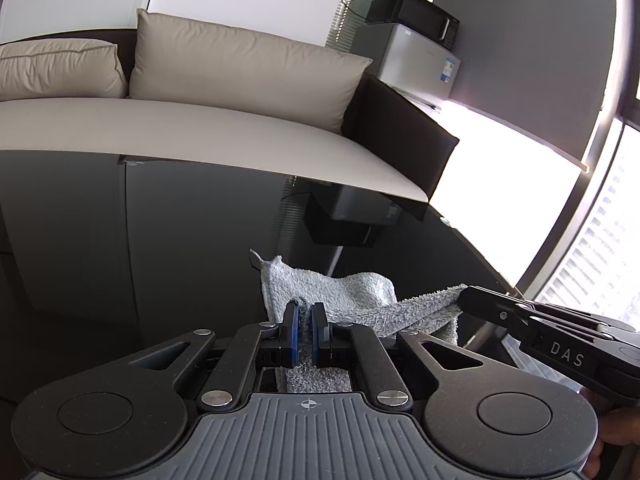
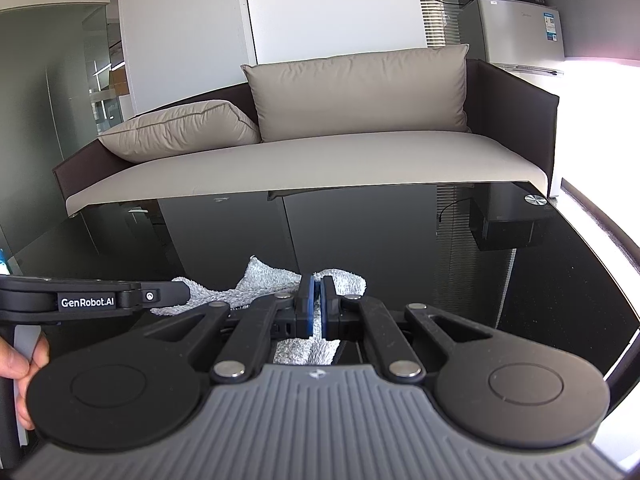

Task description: Fold towel

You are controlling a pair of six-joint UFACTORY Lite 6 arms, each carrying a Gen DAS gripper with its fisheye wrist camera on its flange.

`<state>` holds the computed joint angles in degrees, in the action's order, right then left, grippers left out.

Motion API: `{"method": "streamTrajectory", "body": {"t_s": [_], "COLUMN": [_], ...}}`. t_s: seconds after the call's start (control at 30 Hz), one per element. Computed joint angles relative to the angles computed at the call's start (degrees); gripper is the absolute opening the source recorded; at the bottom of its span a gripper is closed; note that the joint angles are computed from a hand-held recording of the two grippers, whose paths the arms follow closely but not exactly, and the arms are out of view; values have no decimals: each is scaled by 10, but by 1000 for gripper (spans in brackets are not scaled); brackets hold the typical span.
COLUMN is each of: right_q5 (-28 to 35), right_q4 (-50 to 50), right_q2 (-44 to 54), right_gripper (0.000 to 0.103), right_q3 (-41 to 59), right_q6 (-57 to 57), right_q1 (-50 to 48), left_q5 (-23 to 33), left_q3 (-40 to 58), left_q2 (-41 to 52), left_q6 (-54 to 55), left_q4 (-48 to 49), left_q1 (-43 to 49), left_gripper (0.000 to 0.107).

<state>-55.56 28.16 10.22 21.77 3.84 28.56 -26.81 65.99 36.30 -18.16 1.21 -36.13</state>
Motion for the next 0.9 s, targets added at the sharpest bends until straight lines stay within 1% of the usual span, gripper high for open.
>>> {"method": "streamTrajectory", "body": {"t_s": [0.17,0.33,0.5,0.6,0.77,0.9], "right_q5": [11,25,36,37,36,46], "right_q4": [-41,-77,-88,-92,-96,-103], "right_q2": [38,84,113,125,133,150], "right_gripper": [3,3,3,3,3,3], "right_q3": [43,90,120,132,141,161], "right_q6": [7,19,20,22,27,30], "right_q1": [-42,-79,-92,-99,-107,-117], "left_q5": [21,54,88,97,98,103], "left_q3": [62,135,200,222,238,265], "left_q2": [39,83,126,139,146,164], "left_q6": [-16,-29,-51,-64,-37,-65], "left_q4": [18,33,56,71,49,74], "left_q1": [10,20,25,26,24,29], "left_gripper": [5,6,6,6,6,7]}}
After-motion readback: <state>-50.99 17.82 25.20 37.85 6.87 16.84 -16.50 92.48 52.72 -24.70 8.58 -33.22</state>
